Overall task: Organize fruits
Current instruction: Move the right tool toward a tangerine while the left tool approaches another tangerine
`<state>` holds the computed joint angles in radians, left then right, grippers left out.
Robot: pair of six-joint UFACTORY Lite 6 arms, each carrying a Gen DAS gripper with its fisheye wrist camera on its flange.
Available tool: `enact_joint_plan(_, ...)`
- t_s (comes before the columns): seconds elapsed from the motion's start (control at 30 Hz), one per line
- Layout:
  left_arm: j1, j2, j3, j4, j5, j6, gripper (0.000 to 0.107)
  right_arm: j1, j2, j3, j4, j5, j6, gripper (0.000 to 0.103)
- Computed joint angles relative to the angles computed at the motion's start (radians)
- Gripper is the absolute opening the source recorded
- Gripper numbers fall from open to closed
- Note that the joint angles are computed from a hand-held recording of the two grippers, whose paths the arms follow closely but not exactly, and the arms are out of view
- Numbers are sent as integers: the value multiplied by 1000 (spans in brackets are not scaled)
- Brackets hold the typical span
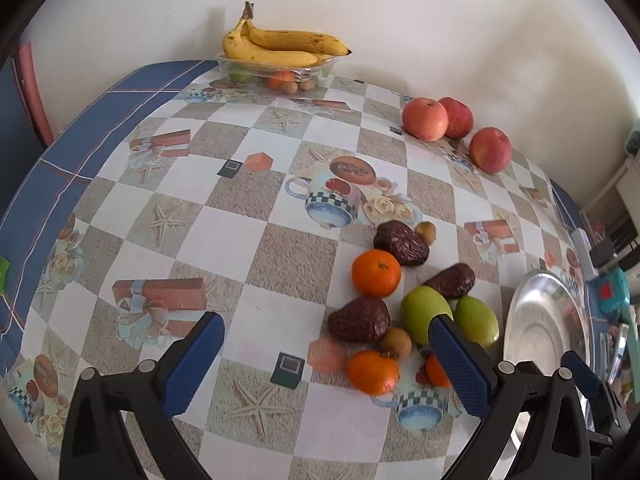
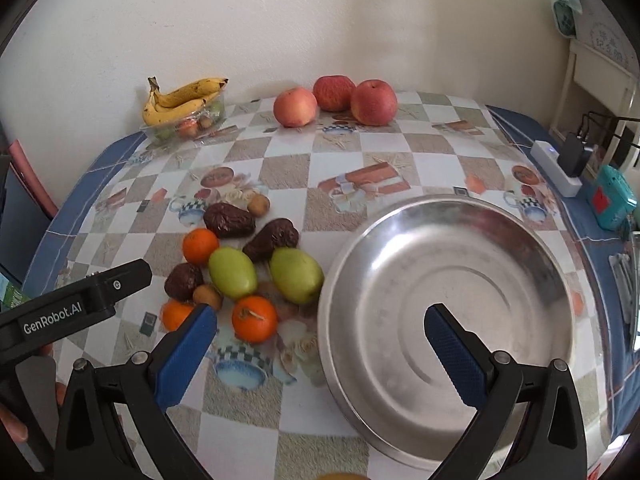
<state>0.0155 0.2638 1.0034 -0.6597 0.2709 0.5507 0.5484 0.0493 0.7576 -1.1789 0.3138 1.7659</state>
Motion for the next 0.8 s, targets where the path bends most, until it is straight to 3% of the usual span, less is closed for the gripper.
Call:
enact_joint_plan(0.1, 3, 43, 44, 30, 15, -44, 103, -44, 15, 12, -13, -73, -4, 103)
enact_joint_plan(0.23, -11, 103, 104, 174, 31, -193, 103, -66, 48, 41, -97, -62, 76, 103)
enact_joint_plan(0.37, -10, 190, 187, 231, 75, -285, 103, -112, 67, 55, -133, -115, 107, 103)
enact_joint_plan(0.6, 19, 272, 282, 118, 117, -232, 103, -141, 106, 87, -346, -170, 302, 103)
enact_joint_plan(0.7, 18, 281, 303, 92, 136, -212, 103, -121, 111, 103, -332, -149, 268, 101)
enact_joint_plan(0.8, 16, 264, 291, 55, 164, -160, 103, -107, 119, 123, -310, -133, 226, 89)
